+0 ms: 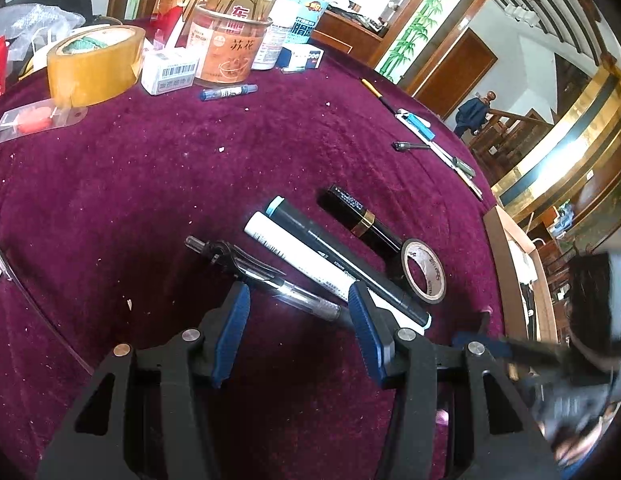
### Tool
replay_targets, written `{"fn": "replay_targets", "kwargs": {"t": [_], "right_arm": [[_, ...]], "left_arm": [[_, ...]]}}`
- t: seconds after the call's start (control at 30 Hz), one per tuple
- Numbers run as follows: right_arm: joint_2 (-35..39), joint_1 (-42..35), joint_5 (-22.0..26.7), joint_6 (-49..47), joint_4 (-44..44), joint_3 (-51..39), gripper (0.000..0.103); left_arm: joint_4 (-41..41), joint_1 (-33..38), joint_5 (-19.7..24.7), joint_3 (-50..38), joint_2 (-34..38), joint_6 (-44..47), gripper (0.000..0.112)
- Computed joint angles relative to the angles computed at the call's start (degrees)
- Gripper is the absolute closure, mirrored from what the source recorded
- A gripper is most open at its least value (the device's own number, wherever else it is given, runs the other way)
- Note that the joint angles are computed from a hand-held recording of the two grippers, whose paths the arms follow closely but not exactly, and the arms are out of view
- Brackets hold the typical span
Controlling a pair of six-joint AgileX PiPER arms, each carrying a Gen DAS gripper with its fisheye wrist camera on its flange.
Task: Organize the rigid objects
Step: 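Move both open tools back over the table toward the remaining markers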
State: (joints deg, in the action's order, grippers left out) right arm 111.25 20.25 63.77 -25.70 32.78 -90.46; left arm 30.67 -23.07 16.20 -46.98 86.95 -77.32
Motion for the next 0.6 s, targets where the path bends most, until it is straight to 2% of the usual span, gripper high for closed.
{"fn": "replay_targets", "kwargs": {"t": [0.17, 0.27, 0.43, 0.53, 0.6], "right_arm": [[-8.0, -3.8, -5.4, -3.2, 2.3, 8.6, 0.047], [-10.2, -5.9, -6.2, -5.6, 4.2, 11.8, 0.047], [-9.6, -8.5, -6.4, -6.5, 6.1, 12.4, 0.047], [-9.7, -10.0, -6.3, -8.4, 8.7, 13.5, 0.047], [-10.2, -10.4, -6.4, -9.8, 10.2, 14.6, 0.047]], "left_arm": [[1.5, -0.2, 0.3, 0.0, 0.1, -1.2, 0.063], [0.6, -0.2, 1.7, -1.3, 0.5, 0.2, 0.063], [2.4, 1.5, 8.1, -4.9, 0.3, -1.7, 0.062], [-4.0, 5.7, 8.7, -7.3, 2.2, 4.1, 0.062], [-11.2, 9.0, 8.5, -9.0, 4.7, 11.1, 0.063]]}}
